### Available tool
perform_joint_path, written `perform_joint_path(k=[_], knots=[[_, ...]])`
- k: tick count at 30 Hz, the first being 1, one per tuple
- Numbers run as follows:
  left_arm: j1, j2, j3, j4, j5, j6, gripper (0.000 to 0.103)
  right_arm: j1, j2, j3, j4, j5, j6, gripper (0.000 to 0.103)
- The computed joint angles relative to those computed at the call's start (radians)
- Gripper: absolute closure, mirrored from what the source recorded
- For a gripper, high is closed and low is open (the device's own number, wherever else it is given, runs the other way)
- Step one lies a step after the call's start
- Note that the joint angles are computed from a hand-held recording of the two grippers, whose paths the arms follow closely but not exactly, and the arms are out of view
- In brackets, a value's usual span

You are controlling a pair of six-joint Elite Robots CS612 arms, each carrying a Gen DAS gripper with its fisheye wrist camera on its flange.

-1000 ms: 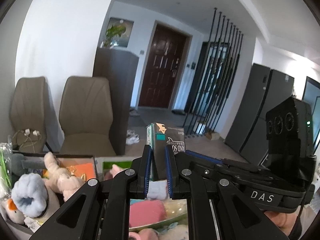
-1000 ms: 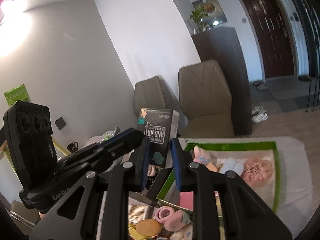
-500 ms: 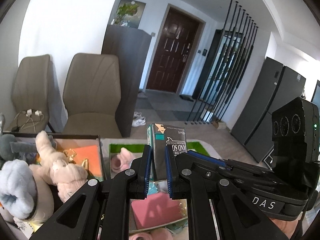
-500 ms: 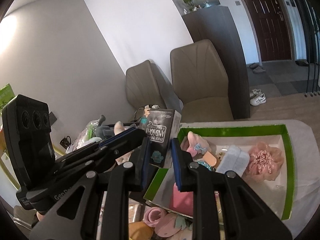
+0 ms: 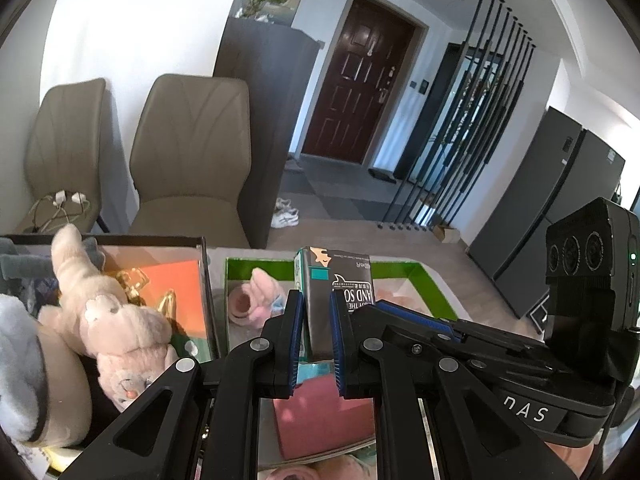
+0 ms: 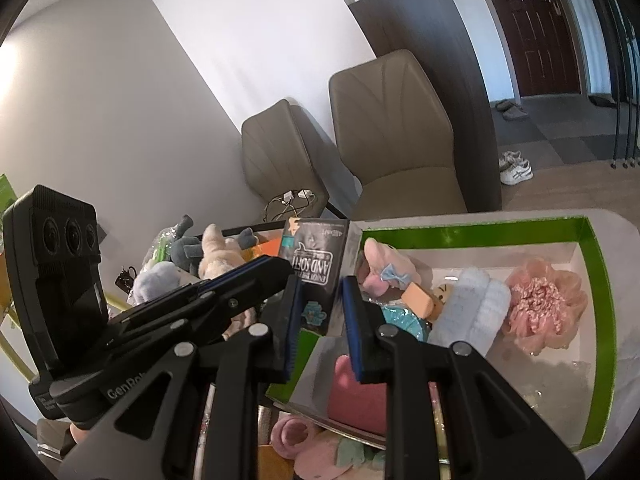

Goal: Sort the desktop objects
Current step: 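Lower the dark tissue box into the green box and open the left gripper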

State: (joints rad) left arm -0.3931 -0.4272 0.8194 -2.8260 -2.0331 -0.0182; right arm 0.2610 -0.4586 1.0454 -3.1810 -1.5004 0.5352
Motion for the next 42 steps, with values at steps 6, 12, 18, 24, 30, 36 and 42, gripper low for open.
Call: perform_joint_path(k=[6,12,18,24,30,36,42], knots=[[0.0,0.012,-0.018,0.036,0.011,-0.003,0.091,-0.002,0.018,-0.024,0.027,0.008,0.02,0.082],[-0.001,0.028,-0.047,0.076,0.021,-0.004,0.091,-0.006,0.034,-0.046,0.054,0.016,0.038,0.083],[-0.001,0.035,-0.059,0.096,0.036,-0.009,0.091,-0.007,0.046,-0.062,0.071,0.021,0.053,0.085],[0.0,0.042,-0.07,0.113,0.046,-0.009,0.091,-0.008,0.056,-0.076,0.084,0.024,0.063,0.086],[-0.003,0.035,-0.058,0.089,0.09,-0.028,0.091,0.001,0.062,-0.094,0.122,-0.029,0.065,0.074],[-0.002,0.031,-0.056,0.083,0.09,-0.028,0.091,-0.001,0.056,-0.08,0.095,-0.03,0.072,0.071],[-0.002,0.022,-0.044,0.067,0.093,-0.034,0.091,-0.004,0.044,-0.06,0.074,-0.018,0.073,0.069]])
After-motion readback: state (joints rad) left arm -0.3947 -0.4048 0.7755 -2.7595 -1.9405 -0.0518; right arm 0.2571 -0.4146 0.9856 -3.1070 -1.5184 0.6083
